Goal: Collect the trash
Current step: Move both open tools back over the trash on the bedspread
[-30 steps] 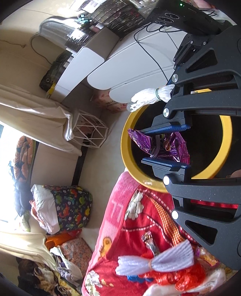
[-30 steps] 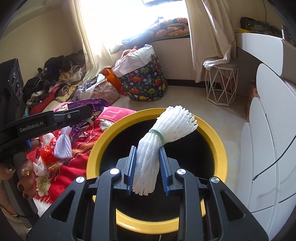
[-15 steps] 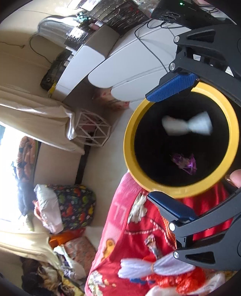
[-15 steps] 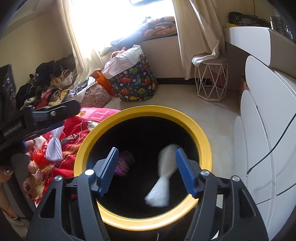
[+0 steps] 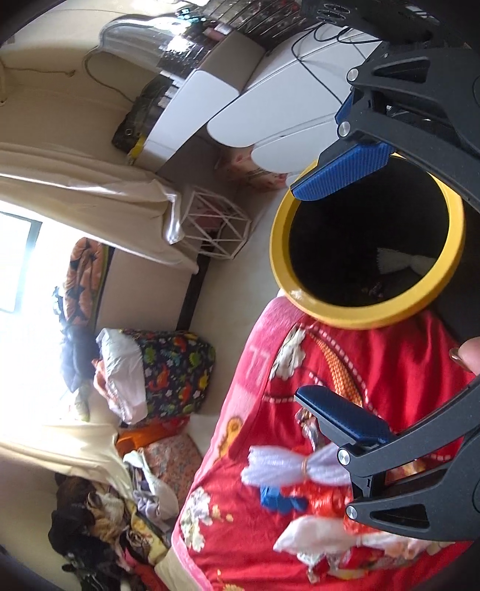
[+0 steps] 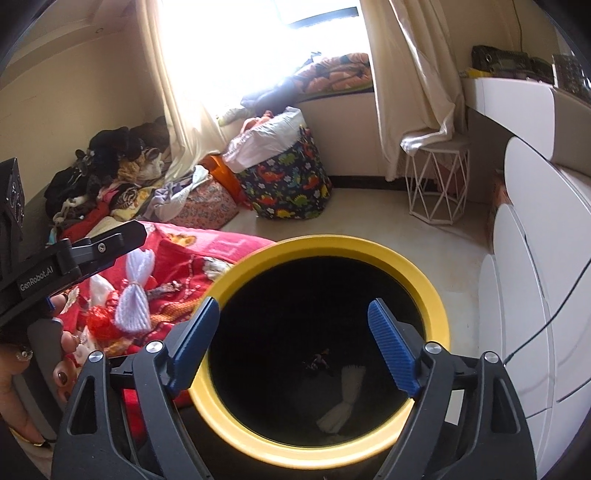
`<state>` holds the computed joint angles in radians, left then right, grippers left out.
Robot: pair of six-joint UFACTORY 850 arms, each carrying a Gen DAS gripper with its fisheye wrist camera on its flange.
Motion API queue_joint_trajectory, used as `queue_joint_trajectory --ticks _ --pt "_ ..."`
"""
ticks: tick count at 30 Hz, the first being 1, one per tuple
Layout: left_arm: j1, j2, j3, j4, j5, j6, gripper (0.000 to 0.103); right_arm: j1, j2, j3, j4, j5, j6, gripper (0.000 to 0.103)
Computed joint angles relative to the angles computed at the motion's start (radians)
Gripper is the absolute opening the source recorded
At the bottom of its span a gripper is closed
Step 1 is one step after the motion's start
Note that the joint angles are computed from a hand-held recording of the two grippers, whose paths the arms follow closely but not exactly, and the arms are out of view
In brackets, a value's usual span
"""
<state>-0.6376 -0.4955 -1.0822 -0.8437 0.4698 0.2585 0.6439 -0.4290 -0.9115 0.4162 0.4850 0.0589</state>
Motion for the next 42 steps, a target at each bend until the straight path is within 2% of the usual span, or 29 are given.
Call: queue_joint_trajectory --ticks 20,42 --pt "0.023 0.141 0.189 -0.029 0.157 -0.047 0.092 0.070 -0.052 -0.128 -0.025 -0.033 -0.081 0.084" --pt "0.084 0.248 0.338 -0.093 0.236 -0.081 0.092 0.132 -0.144 -0.289 -0.128 -0.109 -0.107 0.085"
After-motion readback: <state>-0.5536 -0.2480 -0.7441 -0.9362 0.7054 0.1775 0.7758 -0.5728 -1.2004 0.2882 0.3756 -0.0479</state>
